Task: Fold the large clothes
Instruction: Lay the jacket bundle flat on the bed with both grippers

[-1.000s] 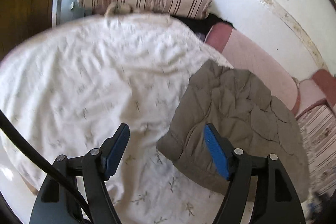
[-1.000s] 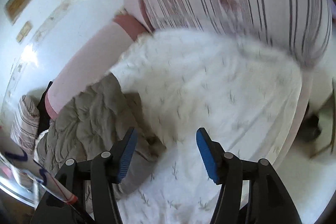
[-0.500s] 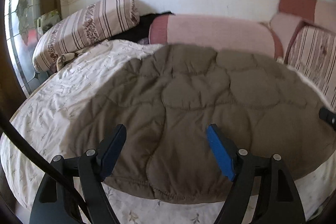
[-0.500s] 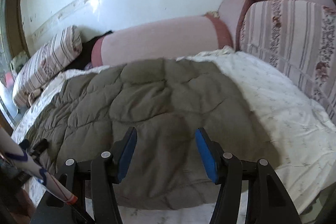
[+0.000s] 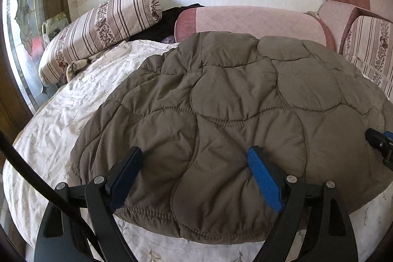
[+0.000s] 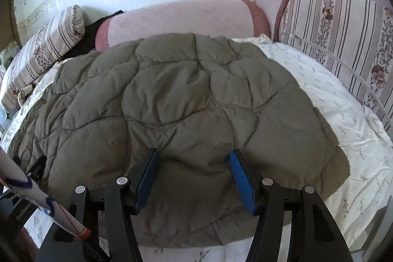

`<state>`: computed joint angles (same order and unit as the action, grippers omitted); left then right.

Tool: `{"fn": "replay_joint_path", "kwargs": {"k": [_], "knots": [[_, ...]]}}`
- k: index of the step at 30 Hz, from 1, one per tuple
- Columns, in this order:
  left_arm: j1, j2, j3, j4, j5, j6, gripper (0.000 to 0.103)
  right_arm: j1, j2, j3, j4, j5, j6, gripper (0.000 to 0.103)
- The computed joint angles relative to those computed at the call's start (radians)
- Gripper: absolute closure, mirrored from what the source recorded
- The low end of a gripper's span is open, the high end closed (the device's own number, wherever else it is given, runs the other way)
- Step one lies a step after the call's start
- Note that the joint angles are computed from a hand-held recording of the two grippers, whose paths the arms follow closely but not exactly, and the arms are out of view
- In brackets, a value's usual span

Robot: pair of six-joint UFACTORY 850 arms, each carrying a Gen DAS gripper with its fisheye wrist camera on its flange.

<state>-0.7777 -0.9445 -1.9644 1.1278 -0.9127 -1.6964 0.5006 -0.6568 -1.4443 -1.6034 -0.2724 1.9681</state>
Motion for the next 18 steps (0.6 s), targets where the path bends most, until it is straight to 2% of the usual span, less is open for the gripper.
{"fn": "replay_joint_path", "kwargs": {"k": [3,7,12,18], "knots": [[-0.004,-0.001,-0.002,0.005,-0.007,-0.001,0.016,0.017,0.023,0.032,-0.131,-0.035,0.107,0.039],[-0.005,-0.006,-0.009,0.006,-0.014,0.002,0.016,0.037,0.035,0.050,-0.218,-0.056,0.148,0.038],[-0.004,-0.006,-0.010,0.003,-0.009,0.000,0.016,0.044,0.020,0.032,-0.154,-0.034,0.059,0.038],[-0.004,-0.007,-0.011,0.002,-0.008,0.001,0.016,0.026,0.005,0.015,-0.046,0.008,-0.019,0.031]]}}
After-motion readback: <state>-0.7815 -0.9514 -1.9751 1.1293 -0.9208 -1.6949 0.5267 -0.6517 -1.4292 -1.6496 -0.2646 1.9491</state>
